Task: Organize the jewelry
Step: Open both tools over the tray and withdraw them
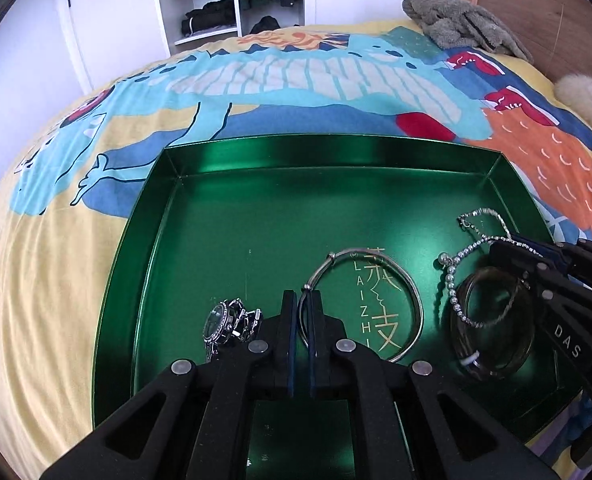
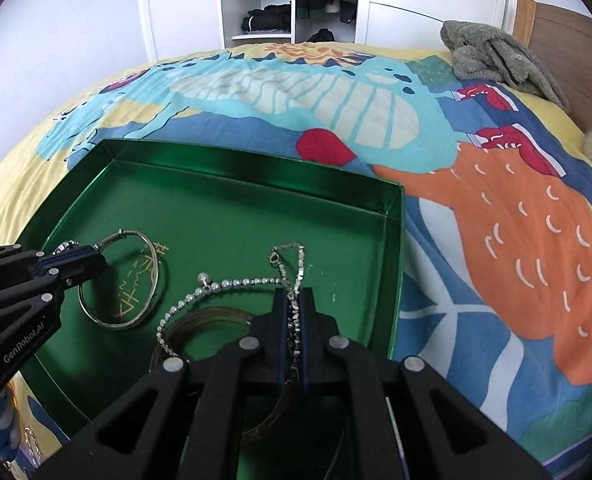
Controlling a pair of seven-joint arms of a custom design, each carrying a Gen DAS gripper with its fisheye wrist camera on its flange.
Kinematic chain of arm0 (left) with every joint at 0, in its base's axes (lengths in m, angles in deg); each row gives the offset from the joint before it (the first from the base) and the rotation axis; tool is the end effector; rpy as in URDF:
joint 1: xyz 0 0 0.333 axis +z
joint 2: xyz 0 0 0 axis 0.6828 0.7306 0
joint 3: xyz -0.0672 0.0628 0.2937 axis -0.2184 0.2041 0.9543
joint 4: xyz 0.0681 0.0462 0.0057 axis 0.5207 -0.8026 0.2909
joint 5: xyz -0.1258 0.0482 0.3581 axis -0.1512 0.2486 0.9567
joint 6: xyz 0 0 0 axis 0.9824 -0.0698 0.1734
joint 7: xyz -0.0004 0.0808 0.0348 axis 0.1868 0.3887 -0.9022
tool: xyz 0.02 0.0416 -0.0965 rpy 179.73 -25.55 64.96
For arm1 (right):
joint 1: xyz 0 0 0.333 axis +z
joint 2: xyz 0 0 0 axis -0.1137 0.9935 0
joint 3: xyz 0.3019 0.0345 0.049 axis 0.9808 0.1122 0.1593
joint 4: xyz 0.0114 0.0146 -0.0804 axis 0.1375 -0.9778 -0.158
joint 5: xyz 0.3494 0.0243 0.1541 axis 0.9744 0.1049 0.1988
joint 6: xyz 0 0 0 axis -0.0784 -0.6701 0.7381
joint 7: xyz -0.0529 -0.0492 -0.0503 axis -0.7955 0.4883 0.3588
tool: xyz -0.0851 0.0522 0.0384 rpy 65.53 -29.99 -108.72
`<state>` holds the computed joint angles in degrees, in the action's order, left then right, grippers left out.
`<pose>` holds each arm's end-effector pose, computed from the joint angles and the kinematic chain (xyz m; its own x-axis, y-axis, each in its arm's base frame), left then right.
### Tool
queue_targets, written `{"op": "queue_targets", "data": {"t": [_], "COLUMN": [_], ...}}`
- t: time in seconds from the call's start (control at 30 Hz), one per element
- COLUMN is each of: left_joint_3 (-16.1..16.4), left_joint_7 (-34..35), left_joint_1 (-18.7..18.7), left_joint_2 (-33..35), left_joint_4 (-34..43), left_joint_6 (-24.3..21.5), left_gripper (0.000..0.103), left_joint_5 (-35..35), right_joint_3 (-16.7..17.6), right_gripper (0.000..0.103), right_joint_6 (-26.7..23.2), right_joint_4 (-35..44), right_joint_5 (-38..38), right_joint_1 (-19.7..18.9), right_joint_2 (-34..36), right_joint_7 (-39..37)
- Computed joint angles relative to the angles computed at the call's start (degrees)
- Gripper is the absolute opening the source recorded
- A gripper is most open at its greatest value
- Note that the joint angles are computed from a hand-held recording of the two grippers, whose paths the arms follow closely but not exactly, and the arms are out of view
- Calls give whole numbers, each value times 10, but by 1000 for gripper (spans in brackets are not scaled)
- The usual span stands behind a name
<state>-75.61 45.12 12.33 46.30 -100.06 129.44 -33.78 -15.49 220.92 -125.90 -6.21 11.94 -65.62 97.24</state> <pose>0.5793 -0.3539 0.3211 -0.4085 -0.9124 -0.0270 -0.7496 0.3522 -0.5604 0.5431 0.1850 0.3119 -0.0458 -0.9989 -0.0116 -0.7795 0.0430 -0.6249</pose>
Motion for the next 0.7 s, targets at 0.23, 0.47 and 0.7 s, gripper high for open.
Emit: {"op": "queue_targets", "data": {"t": [0.23,0.47,0.7], "left_joint_3": [-7,11,-20], "left_joint_7": [-1,-76,-148], "left_joint_1": [9,4,51], "left_joint_2": [-30,-175,-363], "left_joint_4": [-26,-154,-303], "left_joint_6": [2,42,50], "left_gripper": [24,33,34], "left_joint_5": [1,68,140], "right_joint_3": [-2,49,119], "right_gripper": [39,39,39], "right_joint_6": [2,-28,-62], "right_joint_4": [-31,-125,-233], "right_joint_5": [-39,-101,-26], "right_joint_1": [1,-28,-30], "right_joint_2": [-49,-202,-380], "right_joint_7": [39,116,105]}}
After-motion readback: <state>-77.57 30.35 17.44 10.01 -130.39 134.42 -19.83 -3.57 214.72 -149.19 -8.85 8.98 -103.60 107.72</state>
